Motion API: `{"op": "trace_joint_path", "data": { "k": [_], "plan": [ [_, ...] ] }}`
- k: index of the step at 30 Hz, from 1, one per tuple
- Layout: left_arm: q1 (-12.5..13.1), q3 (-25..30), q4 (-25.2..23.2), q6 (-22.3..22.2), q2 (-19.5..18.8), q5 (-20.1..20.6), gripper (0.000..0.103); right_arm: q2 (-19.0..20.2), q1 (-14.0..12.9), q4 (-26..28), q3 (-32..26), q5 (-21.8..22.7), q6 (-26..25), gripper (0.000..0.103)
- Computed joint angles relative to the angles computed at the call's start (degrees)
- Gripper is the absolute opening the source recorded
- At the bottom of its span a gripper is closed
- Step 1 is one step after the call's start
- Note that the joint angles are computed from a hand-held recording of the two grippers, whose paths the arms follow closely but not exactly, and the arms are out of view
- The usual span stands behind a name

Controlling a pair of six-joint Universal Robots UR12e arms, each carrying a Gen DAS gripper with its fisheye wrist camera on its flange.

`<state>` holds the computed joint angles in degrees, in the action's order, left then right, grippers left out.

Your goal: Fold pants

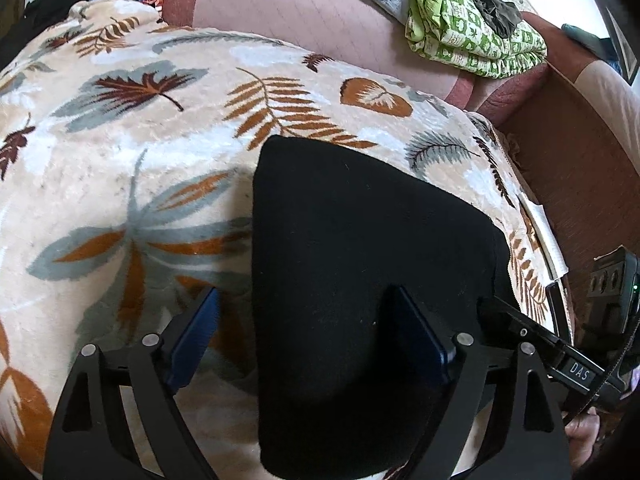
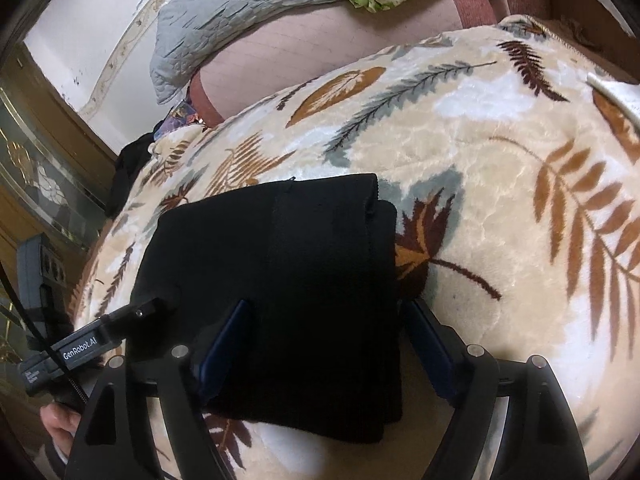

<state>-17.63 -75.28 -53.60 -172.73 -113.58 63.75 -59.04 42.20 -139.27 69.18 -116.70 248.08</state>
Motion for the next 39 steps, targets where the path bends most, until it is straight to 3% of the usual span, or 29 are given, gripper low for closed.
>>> {"op": "trace_joint_path", "data": {
  "k": [3,6,7,8,9,10,14,15,19,25,30,32,33,35,36,39],
  "plan": [
    [-0.03,-0.26,0.69,-0.72,-0.21,-0.71,0.095,0.39,-0.23,-3.18,0.42,1.11,-2.16,0.081],
    [-0.41,-0.77,2.3,0.42,-0.08,0.17,0.093,1.12,0.09,-2.22,-0.82,-0.15,-3.41,0.066],
    [-0.4,-0.9,2.51,0.96,0.0,-0.31,0.089,1.11,0.24,-2.1,-1.0,-0.59,-3.68,0.056],
    [-0.21,-0.78,1.88,1.65,0.0,-1.91,0.071,1.02,0.42,-1.92,-1.16,-1.36,-3.8,0.048],
    [-0.14,-0.55,1.15,1.99,0.02,-2.78,0.065,0.8,0.57,-2.44,-1.08,-1.86,-4.06,0.041],
    [-0.21,-0.71,1.75,1.97,0.27,-2.46,0.063,0.63,0.64,-2.92,-1.04,-1.91,-4.36,0.038],
    [0.17,0.08,0.83,3.18,0.82,-3.04,0.036,1.13,1.09,0.11,-3.85,-3.39,-6.39,0.036],
    [0.39,0.34,0.82,3.24,0.9,-3.56,0.034,1.34,1.34,0.29,-4.67,-4.36,-7.36,0.036],
    [1.28,2.24,2.97,3.87,0.88,-3.17,0.034,2.91,1.26,-0.96,-8.48,-4.98,-11.65,0.036],
    [2.28,8.73,2.46,3.82,-2.34,1.65,0.035,8.53,-0.51,-1.19,-18.48,-2.7,-17.52,0.036],
    [3.27,11.11,2.22,0.61,-5.26,5.44,0.036,14.76,-2.49,2.18,-28.0,2.37,-18.37,0.036],
    [3.4,12.13,0.02,-0.18,-6.7,7.44,0.037,16.59,-3.17,4.25,-30.25,4.95,-17.76,0.037],
    [3.29,13.46,-2.99,-0.64,-7.9,9.26,0.044,17.58,-3.61,6.27,-31.45,6.69,-17.14,0.038],
    [3.5,13.05,-1.87,-2.29,-8.42,9.57,0.065,19.06,-3.88,10.72,-33.1,6.82,-16.68,0.048],
    [3.49,12.95,-0.97,-3.15,-8.44,10.1,0.069,18.95,-3.75,9.77,-32.22,5.63,-16.81,0.053],
    [3.43,12.58,0.76,-2.93,-8.07,10.45,0.069,16.33,-4.19,5.1,-27.28,8.04,-15.06,0.054]
  ]
}}
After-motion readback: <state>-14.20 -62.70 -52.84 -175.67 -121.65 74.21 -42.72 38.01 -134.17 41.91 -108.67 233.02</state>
